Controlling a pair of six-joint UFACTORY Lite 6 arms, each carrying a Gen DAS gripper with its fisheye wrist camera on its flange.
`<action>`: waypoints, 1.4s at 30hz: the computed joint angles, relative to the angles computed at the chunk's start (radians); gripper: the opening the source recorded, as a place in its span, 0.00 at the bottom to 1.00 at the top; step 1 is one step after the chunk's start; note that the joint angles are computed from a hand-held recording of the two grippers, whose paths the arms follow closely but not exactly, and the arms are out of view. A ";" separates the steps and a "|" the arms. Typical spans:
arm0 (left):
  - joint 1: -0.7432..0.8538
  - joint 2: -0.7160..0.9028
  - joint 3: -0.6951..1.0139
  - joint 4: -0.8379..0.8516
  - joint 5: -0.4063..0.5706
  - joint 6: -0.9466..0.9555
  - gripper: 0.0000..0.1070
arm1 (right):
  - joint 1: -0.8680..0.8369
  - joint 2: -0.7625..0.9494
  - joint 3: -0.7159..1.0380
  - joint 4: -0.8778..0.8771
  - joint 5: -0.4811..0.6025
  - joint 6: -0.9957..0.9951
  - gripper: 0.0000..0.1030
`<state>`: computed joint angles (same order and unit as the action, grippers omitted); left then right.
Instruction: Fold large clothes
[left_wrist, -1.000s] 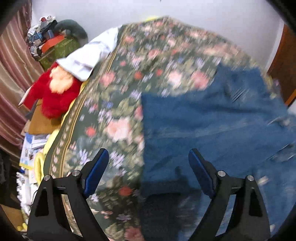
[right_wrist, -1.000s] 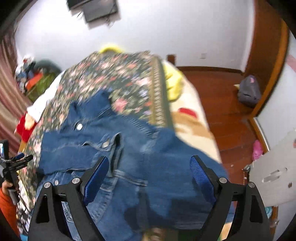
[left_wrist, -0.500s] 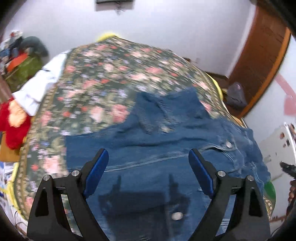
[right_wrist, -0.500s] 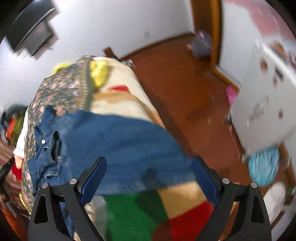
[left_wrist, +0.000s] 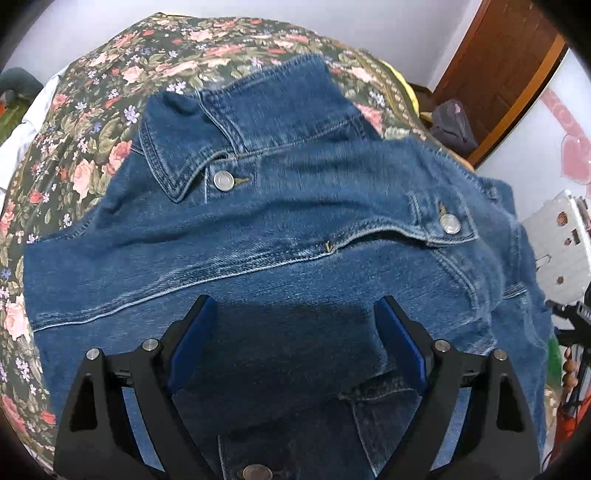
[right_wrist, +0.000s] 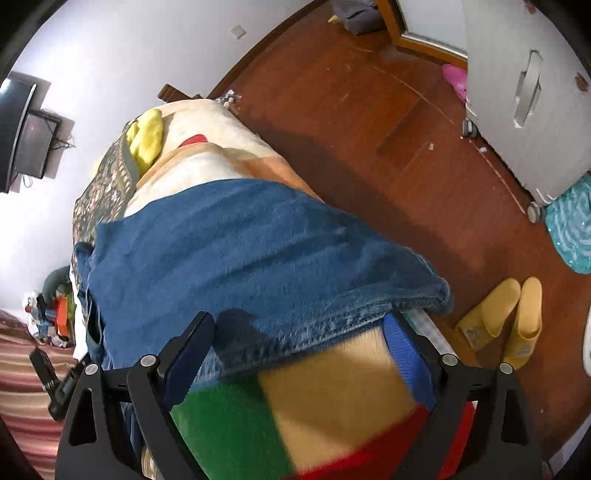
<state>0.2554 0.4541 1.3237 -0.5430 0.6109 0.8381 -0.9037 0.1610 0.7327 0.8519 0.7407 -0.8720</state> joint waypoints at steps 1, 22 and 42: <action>-0.002 -0.003 -0.004 0.000 -0.004 0.003 0.83 | 0.011 0.033 0.016 0.012 -0.006 0.002 0.86; 0.164 -0.216 -0.015 -0.200 0.143 0.182 0.83 | 0.311 -0.245 0.232 0.078 -0.066 0.192 0.13; 0.610 -0.195 0.081 -0.304 0.394 0.414 0.83 | 1.415 0.153 0.750 -0.583 -0.275 1.067 0.12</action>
